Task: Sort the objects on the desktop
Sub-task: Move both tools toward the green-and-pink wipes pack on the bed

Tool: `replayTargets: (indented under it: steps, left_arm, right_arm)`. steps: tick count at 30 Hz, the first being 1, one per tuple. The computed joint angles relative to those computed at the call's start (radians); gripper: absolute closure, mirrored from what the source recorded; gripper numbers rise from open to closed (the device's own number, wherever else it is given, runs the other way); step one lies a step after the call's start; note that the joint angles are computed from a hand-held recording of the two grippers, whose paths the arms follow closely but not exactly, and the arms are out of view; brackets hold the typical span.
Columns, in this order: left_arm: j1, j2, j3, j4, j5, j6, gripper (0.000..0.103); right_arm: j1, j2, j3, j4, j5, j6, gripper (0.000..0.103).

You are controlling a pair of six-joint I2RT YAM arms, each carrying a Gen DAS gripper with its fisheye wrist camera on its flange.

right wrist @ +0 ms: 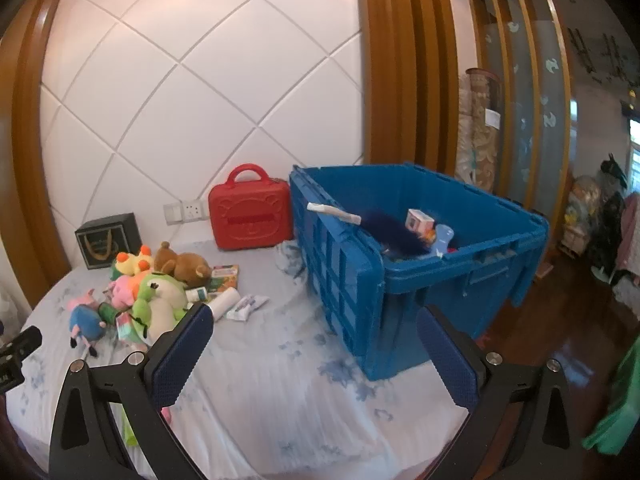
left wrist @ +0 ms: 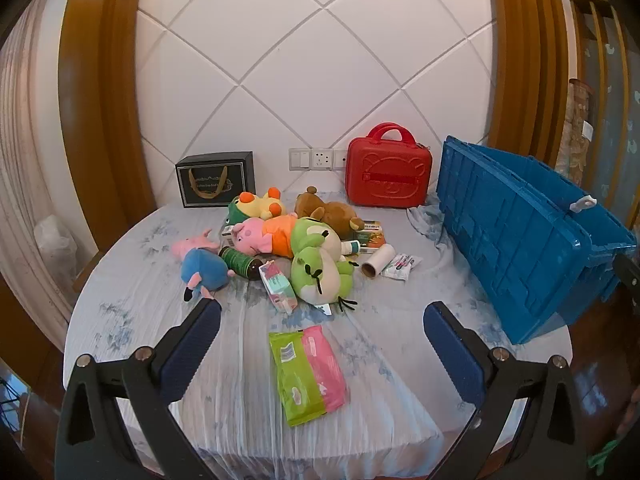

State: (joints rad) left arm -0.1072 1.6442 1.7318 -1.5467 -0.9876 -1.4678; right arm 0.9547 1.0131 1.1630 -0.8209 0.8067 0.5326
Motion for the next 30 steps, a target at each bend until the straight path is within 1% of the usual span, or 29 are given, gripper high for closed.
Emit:
replayTargets:
  steps: [9, 16, 30]
  left_arm:
    - [-0.006, 0.0, -0.004, 0.003, 0.007, -0.004, 0.0]
    - [-0.016, 0.003, -0.01, -0.008, 0.012, -0.032, 0.0]
    - [0.0, -0.008, -0.03, 0.023, 0.04, -0.004, 0.0]
  right_arm:
    - [-0.009, -0.011, -0.009, -0.015, -0.006, 0.004, 0.0]
    - [-0.008, -0.012, -0.005, -0.025, 0.002, 0.011, 0.0]
    - [-0.031, -0.025, -0.011, -0.041, -0.007, 0.009, 0.0]
